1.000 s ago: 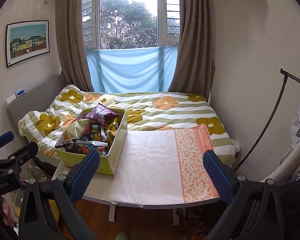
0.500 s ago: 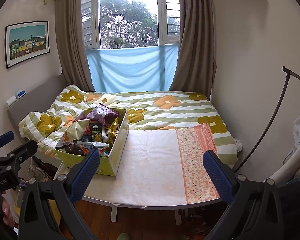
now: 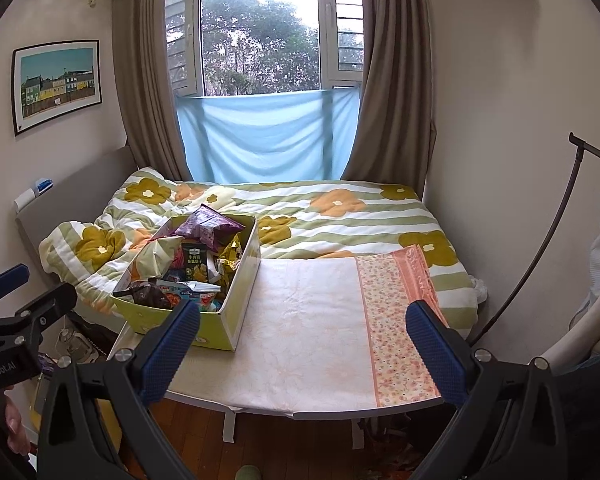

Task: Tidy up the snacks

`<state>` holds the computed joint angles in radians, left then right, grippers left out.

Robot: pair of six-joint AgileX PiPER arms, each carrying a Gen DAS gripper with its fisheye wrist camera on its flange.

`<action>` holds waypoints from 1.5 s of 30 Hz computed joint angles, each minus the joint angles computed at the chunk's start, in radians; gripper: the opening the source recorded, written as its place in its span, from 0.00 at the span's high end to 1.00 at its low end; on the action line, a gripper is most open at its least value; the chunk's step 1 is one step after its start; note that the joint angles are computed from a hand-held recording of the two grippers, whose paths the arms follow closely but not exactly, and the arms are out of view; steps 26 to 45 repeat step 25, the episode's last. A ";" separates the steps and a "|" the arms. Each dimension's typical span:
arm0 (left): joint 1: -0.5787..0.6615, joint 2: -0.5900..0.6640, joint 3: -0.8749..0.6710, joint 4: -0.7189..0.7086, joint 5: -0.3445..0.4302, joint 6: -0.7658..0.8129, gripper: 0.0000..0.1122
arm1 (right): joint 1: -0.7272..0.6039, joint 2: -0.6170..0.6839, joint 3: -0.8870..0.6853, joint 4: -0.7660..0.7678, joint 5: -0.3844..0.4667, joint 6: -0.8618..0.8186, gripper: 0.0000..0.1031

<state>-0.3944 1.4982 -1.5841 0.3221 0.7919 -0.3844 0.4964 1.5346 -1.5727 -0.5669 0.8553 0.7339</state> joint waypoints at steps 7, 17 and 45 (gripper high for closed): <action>-0.007 0.000 0.003 0.003 0.002 -0.007 0.09 | -0.005 0.003 -0.005 0.006 -0.001 -0.008 0.01; -0.052 0.027 -0.025 0.092 0.036 -0.088 0.09 | -0.016 0.005 0.004 0.032 -0.004 -0.015 0.01; -0.095 0.120 -0.090 0.045 0.023 -0.073 0.09 | -0.091 0.023 0.014 0.124 -0.002 -0.087 0.01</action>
